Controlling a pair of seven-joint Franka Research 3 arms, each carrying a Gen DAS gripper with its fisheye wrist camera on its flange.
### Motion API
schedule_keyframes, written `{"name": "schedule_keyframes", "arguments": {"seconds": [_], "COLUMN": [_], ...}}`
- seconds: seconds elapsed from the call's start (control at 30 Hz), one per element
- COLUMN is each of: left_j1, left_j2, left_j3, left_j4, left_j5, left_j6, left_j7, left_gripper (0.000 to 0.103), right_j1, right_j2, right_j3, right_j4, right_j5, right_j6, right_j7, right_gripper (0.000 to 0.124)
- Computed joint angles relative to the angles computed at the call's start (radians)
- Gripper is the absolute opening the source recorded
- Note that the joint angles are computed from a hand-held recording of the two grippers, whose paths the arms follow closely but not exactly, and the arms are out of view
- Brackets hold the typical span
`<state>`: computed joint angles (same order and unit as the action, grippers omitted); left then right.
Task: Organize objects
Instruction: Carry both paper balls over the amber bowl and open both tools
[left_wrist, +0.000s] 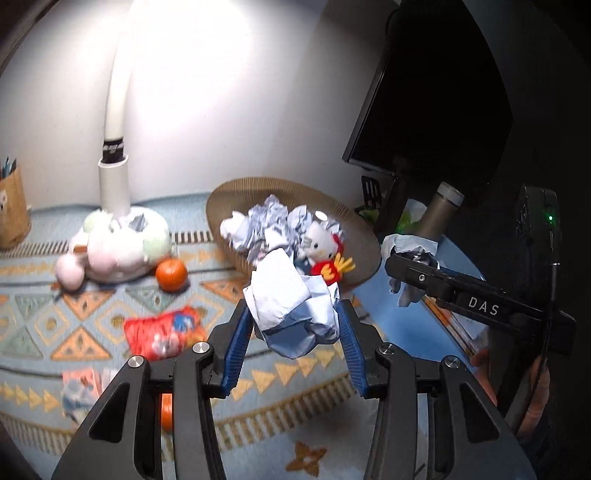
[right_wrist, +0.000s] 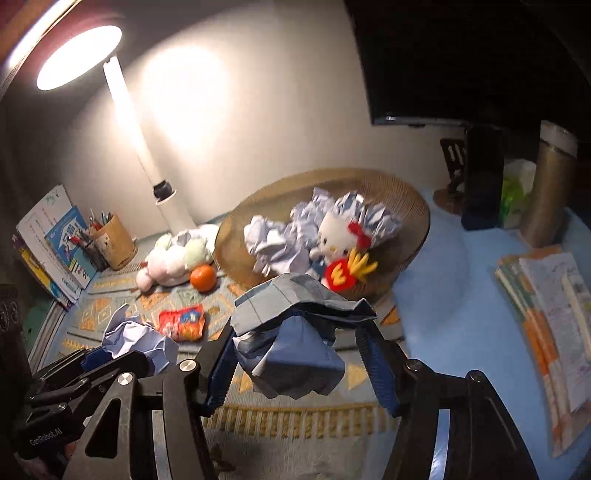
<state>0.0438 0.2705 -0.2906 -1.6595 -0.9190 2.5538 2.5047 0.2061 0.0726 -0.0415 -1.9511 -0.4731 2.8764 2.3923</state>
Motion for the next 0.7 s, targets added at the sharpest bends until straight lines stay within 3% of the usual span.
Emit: {"name": "schedule_keyframes", "arguments": {"seconds": [0.13, 0.33, 0.4, 0.43, 0.47, 0.5, 0.6, 0.7], "left_j1": [-0.046, -0.124, -0.147, -0.161, -0.167, -0.17, -0.145, -0.073], "left_j2": [0.151, 0.394, 0.457, 0.485, 0.509, 0.53, 0.548, 0.476], "left_j3": [-0.007, -0.004, -0.005, -0.001, -0.002, -0.005, -0.039, -0.091], "left_j4": [0.23, 0.561, 0.647, 0.685, 0.72, 0.751, 0.772, 0.643], "left_j5": [0.15, 0.381, 0.439, 0.472, 0.497, 0.519, 0.549, 0.518], "left_j6": [-0.004, -0.046, -0.046, -0.041, -0.051, -0.061, -0.087, -0.041], "left_j7": [-0.102, -0.287, -0.33, -0.356, -0.377, -0.4, -0.435, -0.421], "left_gripper": [0.043, 0.043, 0.049, 0.057, 0.074, 0.081, 0.083, 0.083], "right_j1": [-0.028, -0.06, -0.059, -0.061, -0.061, -0.059, -0.057, -0.042], "right_j2": [0.074, 0.238, 0.291, 0.315, 0.335, 0.351, 0.362, 0.324], "right_j3": [-0.033, -0.051, -0.059, -0.059, -0.062, -0.067, -0.077, -0.091], "right_j4": [0.143, 0.365, 0.435, 0.467, 0.491, 0.51, 0.511, 0.443], "right_j5": [0.038, 0.252, 0.297, 0.322, 0.341, 0.354, 0.39, 0.397], "right_j6": [-0.041, -0.101, -0.14, -0.158, -0.171, -0.18, -0.194, -0.166], "right_j7": [-0.008, -0.177, -0.217, -0.239, -0.255, -0.266, -0.283, -0.282], "right_gripper": [0.061, 0.062, 0.064, 0.066, 0.073, 0.076, 0.076, 0.076]}}
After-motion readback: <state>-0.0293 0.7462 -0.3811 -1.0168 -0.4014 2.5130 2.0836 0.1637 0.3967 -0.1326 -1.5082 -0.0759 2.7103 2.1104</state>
